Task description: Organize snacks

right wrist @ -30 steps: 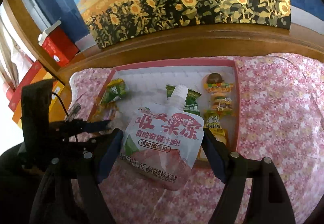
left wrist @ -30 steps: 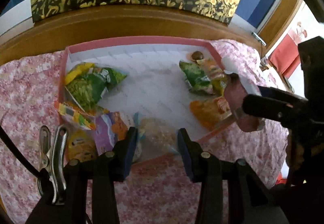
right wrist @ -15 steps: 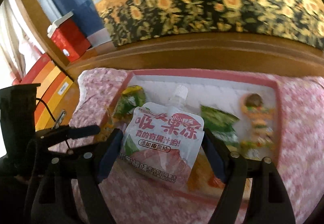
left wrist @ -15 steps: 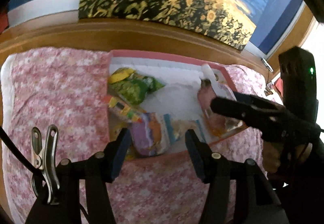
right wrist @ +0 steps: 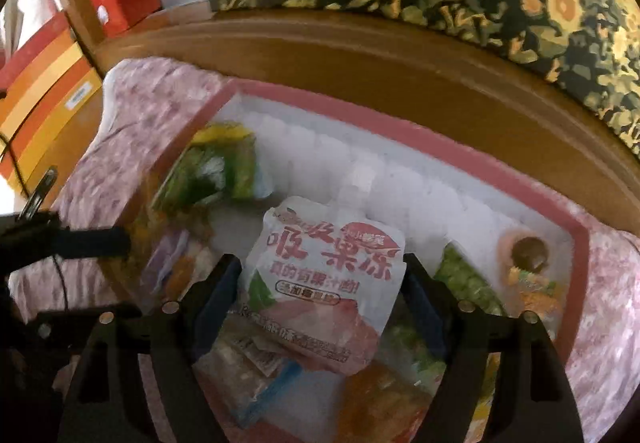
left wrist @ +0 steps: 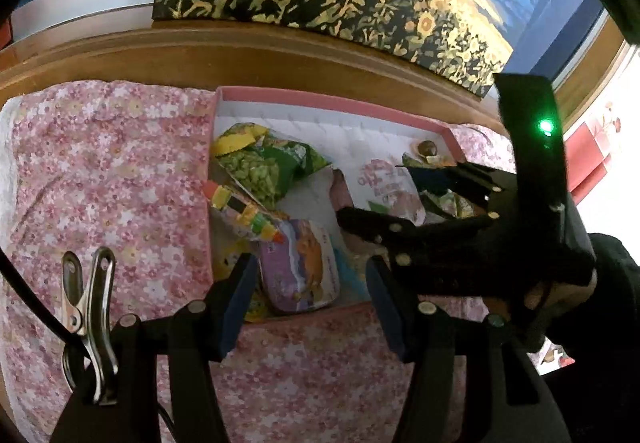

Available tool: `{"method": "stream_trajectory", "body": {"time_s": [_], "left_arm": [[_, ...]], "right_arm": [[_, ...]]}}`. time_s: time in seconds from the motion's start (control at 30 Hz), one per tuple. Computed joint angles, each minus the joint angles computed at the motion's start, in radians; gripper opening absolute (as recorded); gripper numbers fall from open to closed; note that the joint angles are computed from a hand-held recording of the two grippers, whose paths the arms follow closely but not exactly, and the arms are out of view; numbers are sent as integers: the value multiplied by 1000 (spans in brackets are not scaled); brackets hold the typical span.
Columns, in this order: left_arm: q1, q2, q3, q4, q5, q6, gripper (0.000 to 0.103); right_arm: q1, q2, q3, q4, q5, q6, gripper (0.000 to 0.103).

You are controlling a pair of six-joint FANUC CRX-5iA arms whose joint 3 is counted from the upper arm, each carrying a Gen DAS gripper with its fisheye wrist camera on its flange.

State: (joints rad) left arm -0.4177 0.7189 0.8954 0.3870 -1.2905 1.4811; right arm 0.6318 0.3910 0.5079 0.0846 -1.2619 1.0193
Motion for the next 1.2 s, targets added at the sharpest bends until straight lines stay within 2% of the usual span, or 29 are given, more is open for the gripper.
{"method": "stream_trajectory", "body": {"time_s": [0.07, 0.13, 0.17, 0.3, 0.43, 0.67, 0.97, 1.2], "left_arm": [[-4, 9, 24, -11, -6, 6, 60], [-7, 18, 59, -42, -26, 21, 60], [-10, 19, 73, -57, -30, 25, 60], [-27, -7, 97, -130, -12, 18, 63], [-53, -49, 100, -248, 19, 22, 64], [-64, -125, 46, -293, 69, 46, 67], [-77, -243, -88, -327, 137, 68, 75], [-84, -303, -170, -324, 153, 32, 76]], "right_arm": [[11, -12, -16, 34, 2, -35, 86], [11, -37, -32, 35, 13, -60, 100], [12, -50, -40, 34, 19, -71, 103], [36, -109, -77, 97, 38, -127, 103], [105, -187, -152, 304, 47, -218, 103], [184, -281, -210, 483, -26, -372, 103], [251, -387, -342, 590, 10, -594, 103], [299, -436, -400, 609, -15, -655, 103]]}}
